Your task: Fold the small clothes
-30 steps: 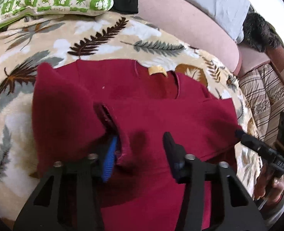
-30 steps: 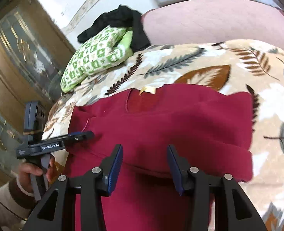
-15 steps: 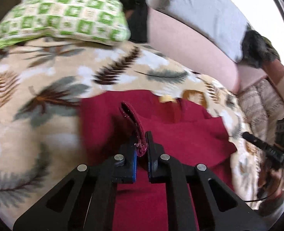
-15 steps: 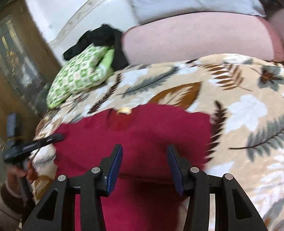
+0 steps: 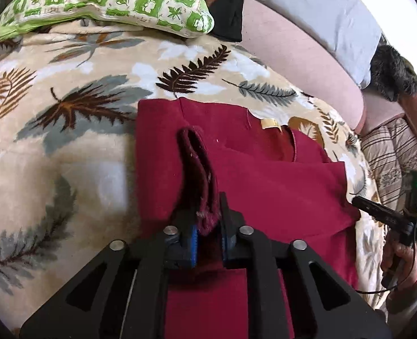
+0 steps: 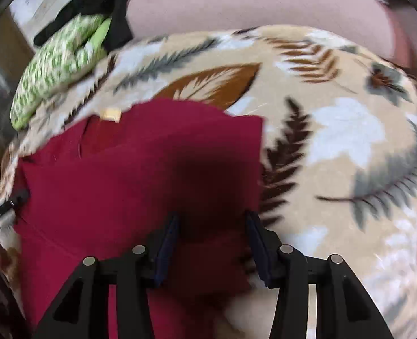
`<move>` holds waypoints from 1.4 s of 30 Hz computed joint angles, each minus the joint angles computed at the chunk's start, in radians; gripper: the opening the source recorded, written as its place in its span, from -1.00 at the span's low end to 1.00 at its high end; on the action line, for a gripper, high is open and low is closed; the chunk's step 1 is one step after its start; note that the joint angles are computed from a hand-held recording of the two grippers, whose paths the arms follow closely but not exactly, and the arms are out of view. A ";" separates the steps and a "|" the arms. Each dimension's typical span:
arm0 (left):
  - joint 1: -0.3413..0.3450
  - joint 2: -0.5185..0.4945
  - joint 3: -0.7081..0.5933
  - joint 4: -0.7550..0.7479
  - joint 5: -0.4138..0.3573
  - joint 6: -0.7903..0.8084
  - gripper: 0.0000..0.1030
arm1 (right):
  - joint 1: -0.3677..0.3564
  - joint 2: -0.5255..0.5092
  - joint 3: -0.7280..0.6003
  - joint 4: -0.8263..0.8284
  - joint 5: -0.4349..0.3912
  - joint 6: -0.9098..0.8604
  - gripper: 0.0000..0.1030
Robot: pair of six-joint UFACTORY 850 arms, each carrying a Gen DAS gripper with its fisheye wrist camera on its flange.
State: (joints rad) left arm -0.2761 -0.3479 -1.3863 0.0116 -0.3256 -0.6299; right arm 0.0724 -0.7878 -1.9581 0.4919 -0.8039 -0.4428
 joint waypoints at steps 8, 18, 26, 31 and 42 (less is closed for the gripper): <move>-0.018 0.105 0.108 -0.096 -0.002 0.047 -0.27 | -0.015 0.106 0.163 -0.036 -0.039 -0.032 -0.10; -0.103 0.324 0.311 -0.037 -0.090 -0.052 0.30 | -0.244 0.502 0.468 0.262 -0.236 -0.347 0.43; -0.165 0.416 0.427 -0.145 -0.125 -0.067 0.30 | -0.193 0.590 0.738 0.240 -0.236 -0.300 0.46; -0.204 0.408 0.429 -0.058 -0.133 -0.150 0.30 | -0.117 0.581 0.823 0.179 -0.137 -0.294 -0.03; -0.247 0.432 0.442 -0.150 -0.145 -0.118 0.30 | -0.109 0.637 0.833 0.108 -0.085 -0.313 -0.86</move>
State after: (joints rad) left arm -0.5230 0.0845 -0.9447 -0.1388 -0.4706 -0.7481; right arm -0.0361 -0.1505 -1.1248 0.5998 -0.8885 -0.7563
